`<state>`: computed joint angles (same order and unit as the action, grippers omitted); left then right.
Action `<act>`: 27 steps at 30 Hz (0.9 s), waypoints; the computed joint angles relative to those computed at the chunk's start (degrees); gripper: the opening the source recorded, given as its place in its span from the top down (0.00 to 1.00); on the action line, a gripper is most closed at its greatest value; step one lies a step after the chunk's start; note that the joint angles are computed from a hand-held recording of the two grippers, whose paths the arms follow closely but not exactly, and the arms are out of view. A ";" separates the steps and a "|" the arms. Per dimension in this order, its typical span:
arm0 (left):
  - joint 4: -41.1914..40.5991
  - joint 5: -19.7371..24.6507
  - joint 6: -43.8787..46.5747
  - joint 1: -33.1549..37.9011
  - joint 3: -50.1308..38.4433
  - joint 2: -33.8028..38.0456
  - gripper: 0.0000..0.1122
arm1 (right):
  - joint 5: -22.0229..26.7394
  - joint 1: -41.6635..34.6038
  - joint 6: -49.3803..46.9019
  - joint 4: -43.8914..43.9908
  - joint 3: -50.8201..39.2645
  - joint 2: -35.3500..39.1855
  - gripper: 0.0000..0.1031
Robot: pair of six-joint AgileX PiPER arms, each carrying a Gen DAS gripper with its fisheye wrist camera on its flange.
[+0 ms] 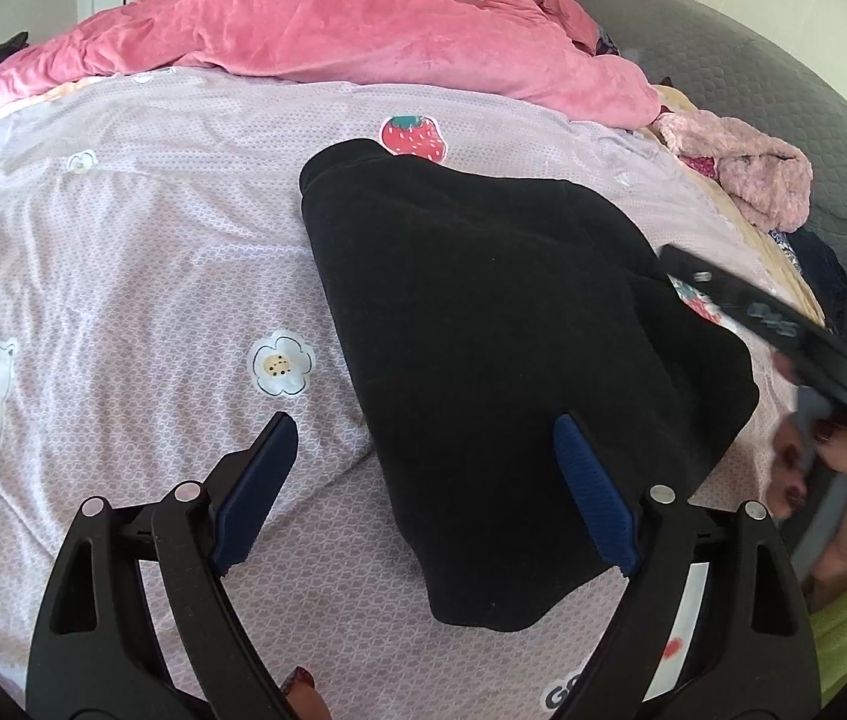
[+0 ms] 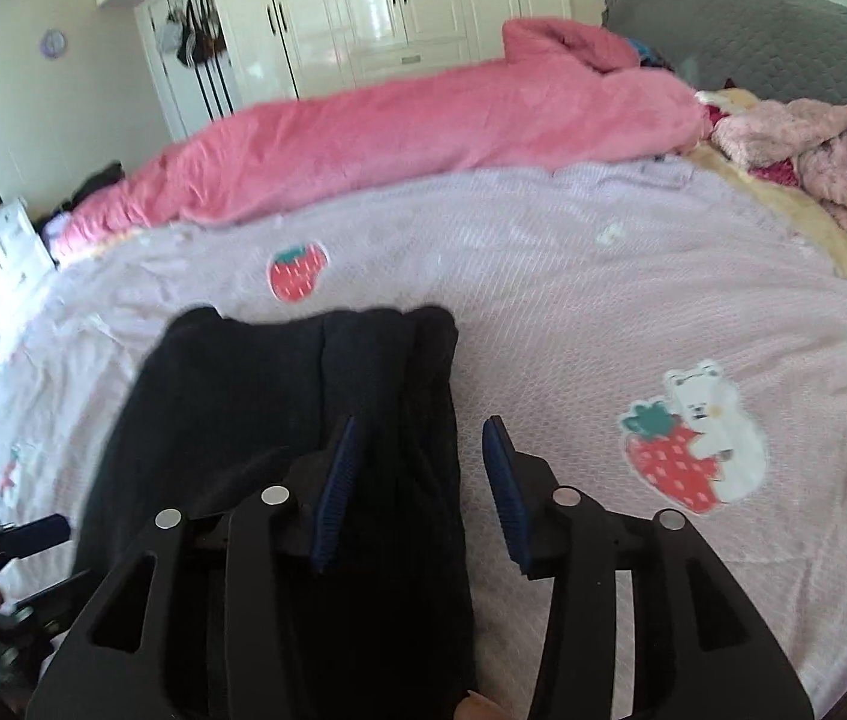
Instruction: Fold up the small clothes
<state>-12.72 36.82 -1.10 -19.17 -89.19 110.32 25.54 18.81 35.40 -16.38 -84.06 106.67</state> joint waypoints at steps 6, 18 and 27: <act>2.05 -0.49 -0.75 -0.70 1.26 -0.91 0.29 | -2.40 0.31 -10.73 11.10 6.63 -6.70 0.57; 3.97 -2.20 -1.16 -1.49 7.41 -5.37 0.28 | 3.42 5.38 7.34 -6.62 11.07 -8.09 0.44; 6.54 -6.40 -4.19 -1.41 15.41 -12.07 0.17 | -1.27 12.88 41.52 -39.29 25.92 -20.41 0.10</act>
<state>-6.18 30.42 -5.29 -20.58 -73.78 98.25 24.27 31.69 76.92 -55.67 -58.15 86.26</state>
